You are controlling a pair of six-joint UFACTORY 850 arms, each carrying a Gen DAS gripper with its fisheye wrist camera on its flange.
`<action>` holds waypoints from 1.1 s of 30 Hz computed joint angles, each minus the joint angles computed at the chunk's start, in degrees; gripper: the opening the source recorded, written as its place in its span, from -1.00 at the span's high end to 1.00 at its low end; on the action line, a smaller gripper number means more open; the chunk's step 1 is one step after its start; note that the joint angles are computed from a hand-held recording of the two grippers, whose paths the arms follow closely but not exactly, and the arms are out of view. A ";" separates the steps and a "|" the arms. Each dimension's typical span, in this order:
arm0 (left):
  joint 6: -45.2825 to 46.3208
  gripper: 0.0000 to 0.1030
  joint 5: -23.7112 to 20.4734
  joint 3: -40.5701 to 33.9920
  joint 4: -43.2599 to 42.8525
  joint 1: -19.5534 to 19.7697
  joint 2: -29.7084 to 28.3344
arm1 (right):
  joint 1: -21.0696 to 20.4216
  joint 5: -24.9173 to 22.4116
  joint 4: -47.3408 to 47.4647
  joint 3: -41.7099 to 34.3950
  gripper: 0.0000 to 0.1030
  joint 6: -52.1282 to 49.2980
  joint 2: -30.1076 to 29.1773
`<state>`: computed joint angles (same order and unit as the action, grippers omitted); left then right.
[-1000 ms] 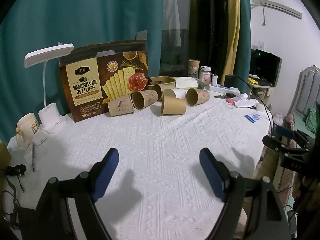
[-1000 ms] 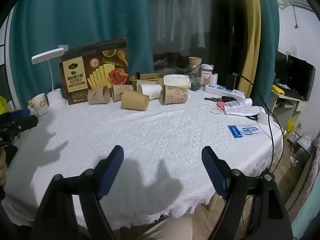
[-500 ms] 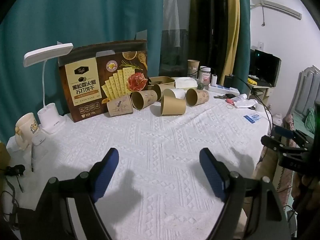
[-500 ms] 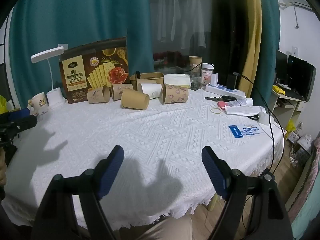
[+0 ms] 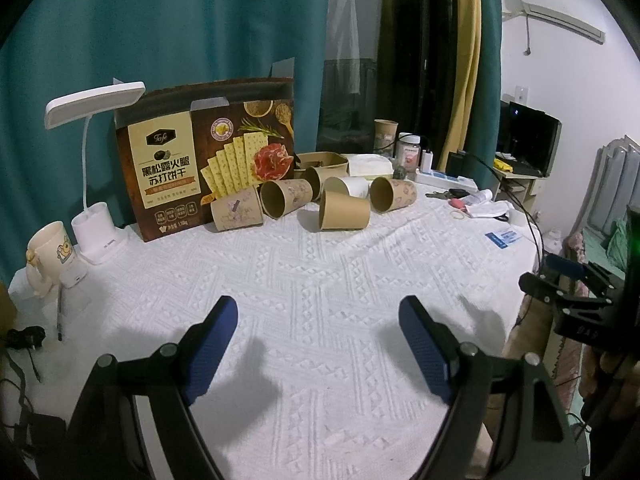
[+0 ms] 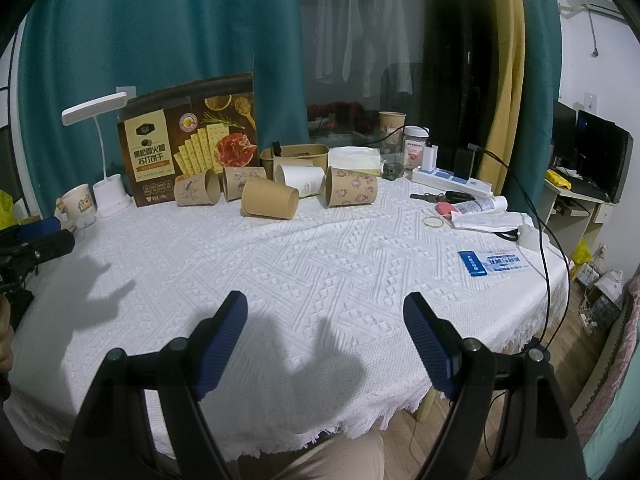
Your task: Flip cup upright
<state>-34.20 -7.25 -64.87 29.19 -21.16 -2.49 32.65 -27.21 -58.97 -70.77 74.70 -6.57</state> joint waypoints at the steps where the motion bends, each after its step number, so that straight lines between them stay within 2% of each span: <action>1: -2.13 -0.61 0.09 -0.19 2.01 -0.29 -0.43 | -0.01 0.04 -0.07 -0.02 -0.52 0.11 -0.02; 4: -0.79 -0.61 0.06 -0.22 0.52 -0.31 -0.41 | -0.35 0.82 -0.76 0.45 -0.52 0.77 -0.14; 6: 3.08 -0.61 0.21 -0.22 -3.51 -0.19 -0.39 | -0.33 0.81 -0.88 0.54 -0.52 0.90 -0.10; 10: 16.30 -0.61 0.72 -0.48 -17.07 0.15 -0.51 | -0.34 0.53 -0.35 0.22 -0.52 0.36 -0.12; 16: 22.27 -0.61 0.84 -0.55 -22.80 0.14 -0.47 | -0.51 0.59 -0.30 0.19 -0.52 0.40 -0.01; 26: 19.96 -0.61 2.03 -0.11 -19.22 -0.05 -0.14 | -0.46 0.52 -0.35 0.05 -0.52 0.26 0.07; 30: 9.58 -0.61 2.51 0.26 -8.01 -0.45 0.10 | -0.48 0.57 0.01 -0.11 -0.52 -0.11 0.09; 33: 5.50 -0.61 2.80 0.42 -3.44 -0.67 0.24 | -0.46 0.49 0.04 -0.17 -0.52 -0.15 0.05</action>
